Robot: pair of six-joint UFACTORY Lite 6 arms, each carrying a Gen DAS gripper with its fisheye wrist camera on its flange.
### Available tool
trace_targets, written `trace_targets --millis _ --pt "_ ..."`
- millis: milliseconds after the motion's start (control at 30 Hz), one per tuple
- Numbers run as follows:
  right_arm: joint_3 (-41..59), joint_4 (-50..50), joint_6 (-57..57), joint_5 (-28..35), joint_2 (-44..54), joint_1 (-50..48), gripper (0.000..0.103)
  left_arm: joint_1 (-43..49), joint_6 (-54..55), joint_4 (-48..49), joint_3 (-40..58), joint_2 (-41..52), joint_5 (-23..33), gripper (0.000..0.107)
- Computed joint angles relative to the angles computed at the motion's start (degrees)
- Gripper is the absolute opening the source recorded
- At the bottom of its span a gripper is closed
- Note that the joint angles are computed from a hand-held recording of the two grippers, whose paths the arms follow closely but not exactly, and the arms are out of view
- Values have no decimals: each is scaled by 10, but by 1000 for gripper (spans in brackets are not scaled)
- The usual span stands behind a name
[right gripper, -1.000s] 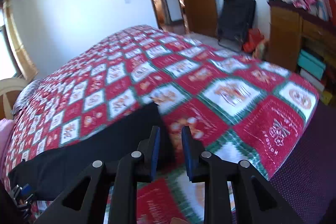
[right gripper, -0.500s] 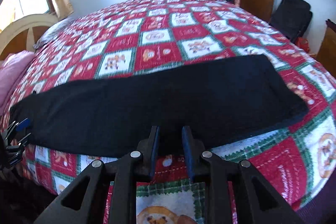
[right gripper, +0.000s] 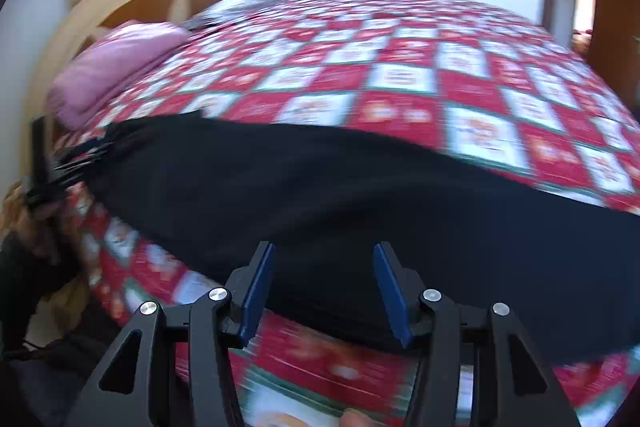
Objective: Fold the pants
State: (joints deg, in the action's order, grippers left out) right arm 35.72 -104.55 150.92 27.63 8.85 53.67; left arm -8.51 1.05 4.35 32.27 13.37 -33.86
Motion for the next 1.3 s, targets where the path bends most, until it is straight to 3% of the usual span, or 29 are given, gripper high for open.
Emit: trace_targets --millis 67,167,400,533,733,833,1200,1300 --pt "37 -19 19 -29 56 -11 53 -7 28 -23 -13 11 -40 82" --pt "61 32 -28 3 99 24 53 -5 16 -17 -7 16 -39 84" --pt "69 139 -118 -11 68 24 53 8 5 -1 -13 15 -47 90" --pt "133 151 -161 -1 88 17 53 12 -2 8 -10 20 -50 93" --pt "240 114 -148 -42 203 -2 53 16 -8 16 -9 23 -54 96" --pt "252 114 -142 6 232 28 53 19 -10 19 -9 26 -60 97" --pt "230 87 -122 -5 218 25 54 45 -10 19 -2 3 -27 99" --pt "207 27 -52 -12 206 18 54 109 -100 123 22 24 -24 99"
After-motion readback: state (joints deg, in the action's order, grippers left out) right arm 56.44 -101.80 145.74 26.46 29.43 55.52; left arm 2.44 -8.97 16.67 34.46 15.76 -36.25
